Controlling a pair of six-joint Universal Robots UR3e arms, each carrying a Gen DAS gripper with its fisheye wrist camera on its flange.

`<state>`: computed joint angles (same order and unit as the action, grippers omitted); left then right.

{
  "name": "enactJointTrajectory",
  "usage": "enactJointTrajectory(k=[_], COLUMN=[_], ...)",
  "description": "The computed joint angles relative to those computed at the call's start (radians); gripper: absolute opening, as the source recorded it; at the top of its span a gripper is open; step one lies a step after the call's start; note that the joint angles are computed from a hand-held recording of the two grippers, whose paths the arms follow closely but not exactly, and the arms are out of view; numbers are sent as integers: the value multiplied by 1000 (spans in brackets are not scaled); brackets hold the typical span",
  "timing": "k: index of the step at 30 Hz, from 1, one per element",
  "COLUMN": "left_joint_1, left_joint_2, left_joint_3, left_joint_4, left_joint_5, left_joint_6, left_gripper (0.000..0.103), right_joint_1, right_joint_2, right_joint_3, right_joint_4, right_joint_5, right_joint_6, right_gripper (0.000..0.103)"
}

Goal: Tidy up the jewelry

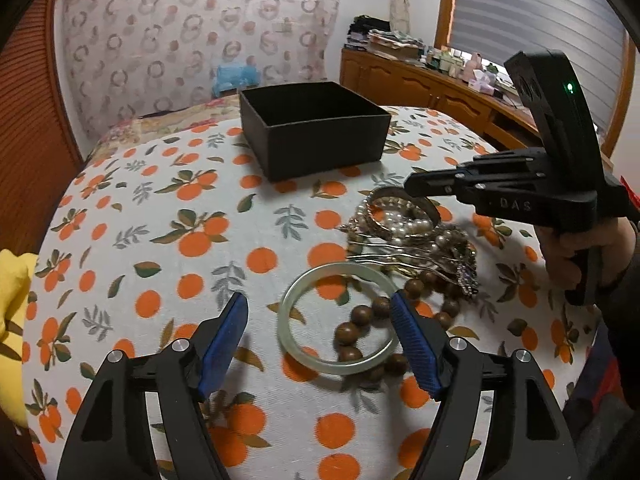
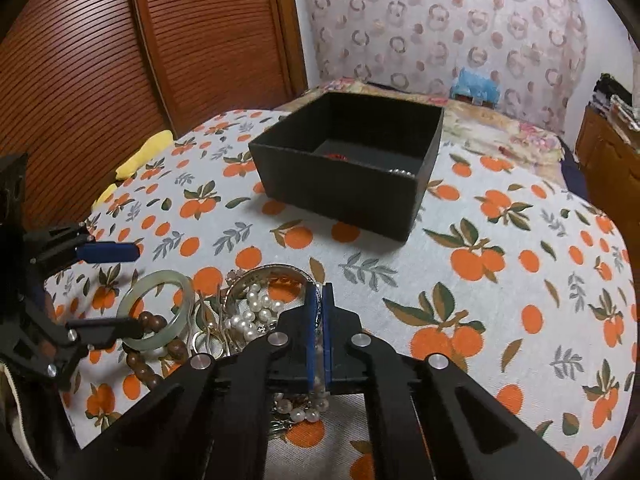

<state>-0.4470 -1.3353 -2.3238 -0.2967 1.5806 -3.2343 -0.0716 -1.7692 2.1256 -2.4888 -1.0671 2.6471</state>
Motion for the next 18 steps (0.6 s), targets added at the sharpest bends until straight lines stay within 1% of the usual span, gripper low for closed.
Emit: enactJointTrajectory(k=[2,3,11,15,17,18], left_joint_1=[0,2,-17,1,-6,-9], left_joint_2=[1,2,-38,-57,-68,-71], left_joint_3=[3,3,23,25,29,32], left_joint_4=[-5,-8,-10,-15,-14,-16], left_joint_5=[-12,-21,-10,-41,-35,-32], left_joint_6=[-1,-2,-8,-7,-7,-6], left_gripper=[74,74,75,75,75,73], right_joint_1=[-6,-15,-32,-7,6,12], right_joint_2=[-10,-17,-25,15,41,58], right_joint_3=[4,10,20,0,-12,-22], right_joint_4=[-8,-10,-16,-43,-62,-67], right_joint_5=[-2,1,-17,-60,-83,-94], right_joint_6=[4,1,-7,15,29,34], right_gripper=[3,3,3,3,3,3])
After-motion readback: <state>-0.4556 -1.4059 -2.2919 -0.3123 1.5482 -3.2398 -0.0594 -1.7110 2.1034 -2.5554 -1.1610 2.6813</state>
